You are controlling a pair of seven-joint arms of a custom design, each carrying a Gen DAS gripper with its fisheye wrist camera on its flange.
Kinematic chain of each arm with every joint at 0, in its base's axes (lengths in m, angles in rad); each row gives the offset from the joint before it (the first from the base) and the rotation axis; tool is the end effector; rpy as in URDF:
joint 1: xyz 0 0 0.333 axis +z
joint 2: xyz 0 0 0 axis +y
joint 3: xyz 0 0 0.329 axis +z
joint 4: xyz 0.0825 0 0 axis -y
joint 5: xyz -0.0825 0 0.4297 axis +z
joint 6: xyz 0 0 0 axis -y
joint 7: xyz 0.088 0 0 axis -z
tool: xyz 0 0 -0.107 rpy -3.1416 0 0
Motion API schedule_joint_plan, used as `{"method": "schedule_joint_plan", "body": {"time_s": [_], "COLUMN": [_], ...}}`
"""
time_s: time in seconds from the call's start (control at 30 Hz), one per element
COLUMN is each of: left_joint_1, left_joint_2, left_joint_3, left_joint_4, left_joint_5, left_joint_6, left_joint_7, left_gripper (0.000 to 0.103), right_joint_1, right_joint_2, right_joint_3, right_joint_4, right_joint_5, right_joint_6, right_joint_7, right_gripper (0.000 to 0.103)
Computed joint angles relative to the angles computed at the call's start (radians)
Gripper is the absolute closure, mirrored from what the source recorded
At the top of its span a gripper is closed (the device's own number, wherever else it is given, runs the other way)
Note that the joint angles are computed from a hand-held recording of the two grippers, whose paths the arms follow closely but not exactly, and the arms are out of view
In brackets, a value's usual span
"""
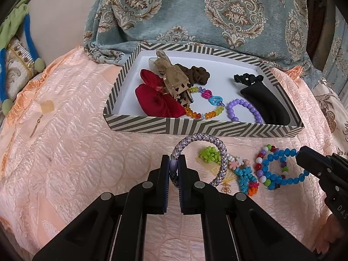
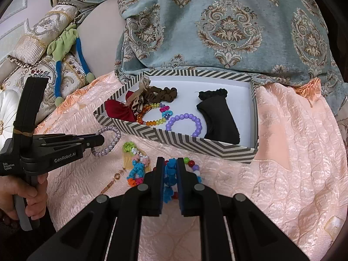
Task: Organize jewelry
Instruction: 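Hold the silver and blue bracelets raised above the bedspread with both grippers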
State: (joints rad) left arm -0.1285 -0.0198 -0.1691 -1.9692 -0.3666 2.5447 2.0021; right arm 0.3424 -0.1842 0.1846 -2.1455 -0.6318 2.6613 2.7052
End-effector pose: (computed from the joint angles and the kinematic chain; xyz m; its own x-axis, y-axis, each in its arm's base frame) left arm 0.6114 -0.1835 0.5412 -0.4928 -0.8659 0.0863 -0.7185 0.3490 -0.6016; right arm 0.4939 0.3134 0.5515 -0.0559 -0.9820 -0.1803 -0.6776 0.1700 -0.7155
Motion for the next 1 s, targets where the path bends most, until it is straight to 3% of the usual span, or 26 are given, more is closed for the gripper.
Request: {"method": "schedule_joint_plan", "body": {"time_s": [1.0], "left_joint_1": [0.001], "left_joint_2": [-0.003], "left_joint_3": [0.001], "left_joint_4": [-0.005], "left_joint_5": [0.001], "left_joint_6": [0.007], "left_joint_7": [0.005], "left_gripper": [0.103], "right_joint_1": [-0.004], "right_joint_2": [-0.006], "right_joint_3": [0.005], "right_joint_4": [0.005], "right_joint_5": [-0.020], "right_joint_6": [-0.008], "right_joint_7": [0.004], "right_gripper": [0.093]}}
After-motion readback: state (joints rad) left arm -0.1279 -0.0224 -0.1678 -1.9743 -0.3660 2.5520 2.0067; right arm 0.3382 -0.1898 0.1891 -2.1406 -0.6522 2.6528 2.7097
